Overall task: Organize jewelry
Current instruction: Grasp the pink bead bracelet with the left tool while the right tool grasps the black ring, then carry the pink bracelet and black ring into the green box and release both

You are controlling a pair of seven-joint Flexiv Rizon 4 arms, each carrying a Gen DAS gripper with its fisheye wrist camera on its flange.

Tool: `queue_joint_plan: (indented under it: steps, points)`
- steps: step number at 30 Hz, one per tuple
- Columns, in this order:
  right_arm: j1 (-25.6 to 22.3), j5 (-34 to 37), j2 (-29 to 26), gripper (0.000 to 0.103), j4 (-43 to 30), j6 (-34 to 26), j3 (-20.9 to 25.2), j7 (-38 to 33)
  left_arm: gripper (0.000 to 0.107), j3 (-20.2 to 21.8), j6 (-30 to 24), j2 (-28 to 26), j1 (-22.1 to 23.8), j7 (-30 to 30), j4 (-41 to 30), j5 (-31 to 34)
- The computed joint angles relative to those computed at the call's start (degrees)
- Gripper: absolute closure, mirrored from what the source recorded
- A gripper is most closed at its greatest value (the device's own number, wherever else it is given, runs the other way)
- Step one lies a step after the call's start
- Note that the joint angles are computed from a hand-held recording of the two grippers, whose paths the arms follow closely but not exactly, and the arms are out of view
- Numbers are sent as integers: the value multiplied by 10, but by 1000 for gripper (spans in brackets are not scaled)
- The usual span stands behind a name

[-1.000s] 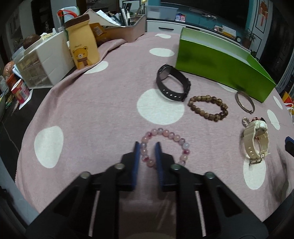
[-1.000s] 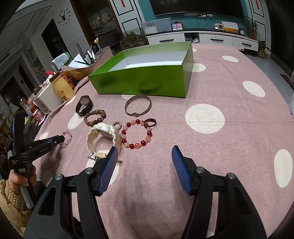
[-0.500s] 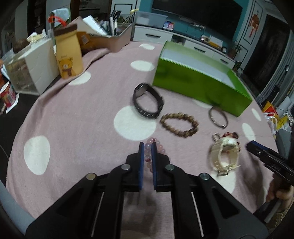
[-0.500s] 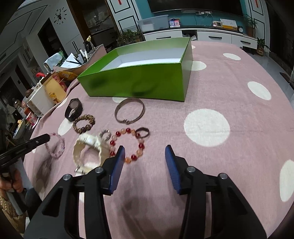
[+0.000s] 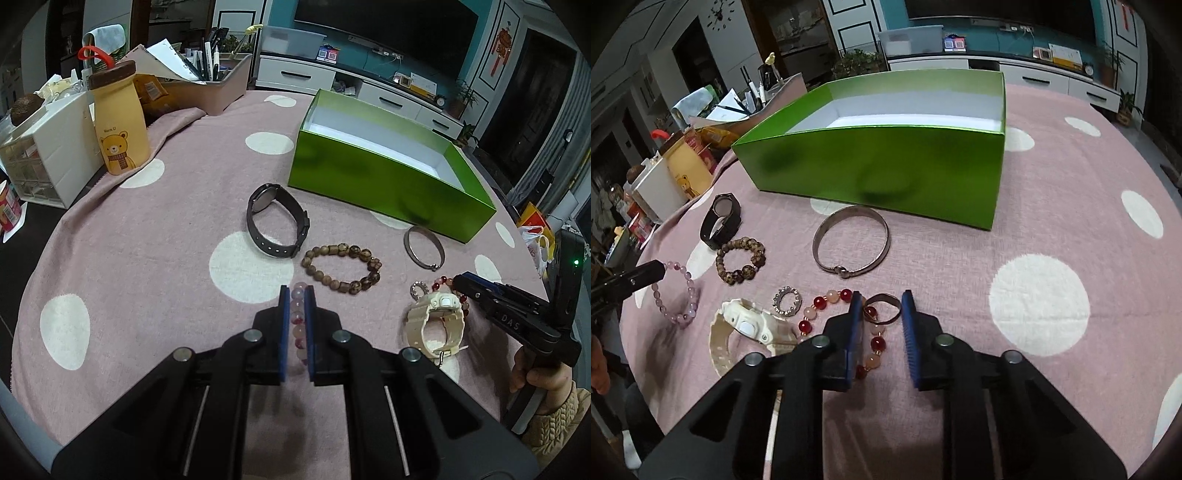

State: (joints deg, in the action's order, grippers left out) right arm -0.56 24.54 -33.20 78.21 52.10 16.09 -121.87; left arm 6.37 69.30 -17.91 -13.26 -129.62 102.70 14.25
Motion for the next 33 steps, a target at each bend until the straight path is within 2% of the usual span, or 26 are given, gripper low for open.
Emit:
queue_joint_plan:
  steps: [14,23,33]
  points:
    - [-48,105,39,82,-18,-21,19,-62,100,-5,13,12,0,17,-16,-2]
    - [-51,155,55,82,-35,-34,13,-104,100,-4,-14,5,-8,18,-67,18]
    - [-47,171,50,82,-61,-36,2,-110,100,-5,-49,-24,-15,29,-152,40]
